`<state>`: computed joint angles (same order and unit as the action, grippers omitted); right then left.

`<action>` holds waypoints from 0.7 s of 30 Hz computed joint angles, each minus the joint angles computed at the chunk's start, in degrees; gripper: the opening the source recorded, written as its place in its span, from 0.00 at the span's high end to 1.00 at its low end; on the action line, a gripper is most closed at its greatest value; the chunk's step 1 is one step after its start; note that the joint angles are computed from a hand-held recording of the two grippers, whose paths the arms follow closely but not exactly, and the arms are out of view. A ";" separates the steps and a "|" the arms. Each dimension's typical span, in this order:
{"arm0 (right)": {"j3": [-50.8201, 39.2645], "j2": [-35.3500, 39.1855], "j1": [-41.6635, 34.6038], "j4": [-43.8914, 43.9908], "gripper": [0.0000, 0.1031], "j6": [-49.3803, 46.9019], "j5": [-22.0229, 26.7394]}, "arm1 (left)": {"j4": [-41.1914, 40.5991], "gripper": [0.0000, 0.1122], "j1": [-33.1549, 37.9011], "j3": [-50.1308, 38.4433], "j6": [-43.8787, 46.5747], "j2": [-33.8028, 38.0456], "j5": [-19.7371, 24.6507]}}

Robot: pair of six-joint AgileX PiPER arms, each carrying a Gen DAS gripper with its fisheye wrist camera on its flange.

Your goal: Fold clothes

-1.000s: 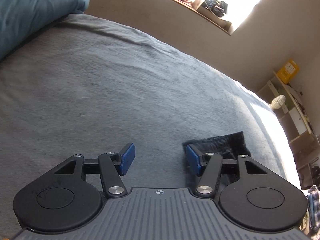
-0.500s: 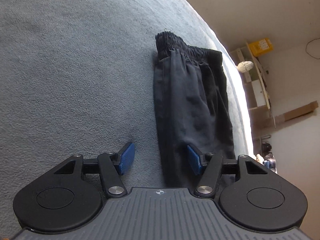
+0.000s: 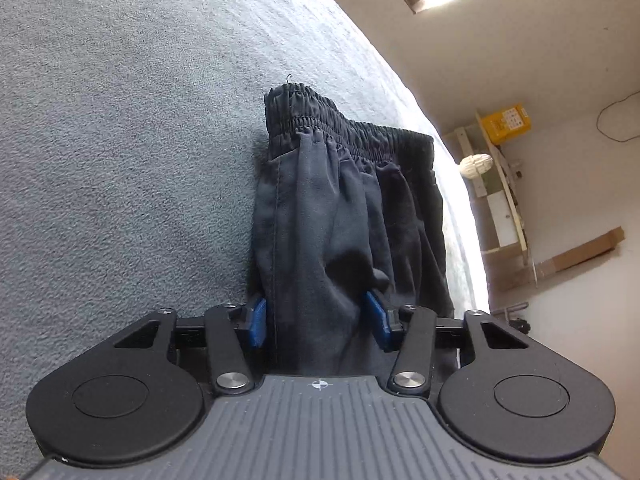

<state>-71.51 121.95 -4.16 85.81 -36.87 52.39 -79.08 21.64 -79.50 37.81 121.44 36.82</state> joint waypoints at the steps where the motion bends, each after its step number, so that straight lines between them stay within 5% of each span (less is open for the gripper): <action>1: -0.47 0.65 0.35 0.22 0.37 0.00 -0.18 | 0.01 0.69 -0.40 -0.17 -0.64 0.21 -0.95; 3: -0.67 1.40 0.94 1.04 0.60 -0.16 -1.19 | 0.20 0.91 -1.14 -0.14 -2.42 0.34 -3.00; 6: 1.09 1.25 1.24 2.14 0.94 0.09 -2.83 | -2.30 0.99 -1.41 2.23 -1.65 -0.96 -5.34; 11: 6.54 -3.36 1.70 5.89 0.97 -3.41 -3.93 | -10.46 1.00 1.53 8.04 5.57 -4.78 -2.04; 21: 19.65 -14.54 3.73 8.65 0.97 -4.94 0.15 | -0.86 1.00 11.77 14.96 3.29 -13.25 5.55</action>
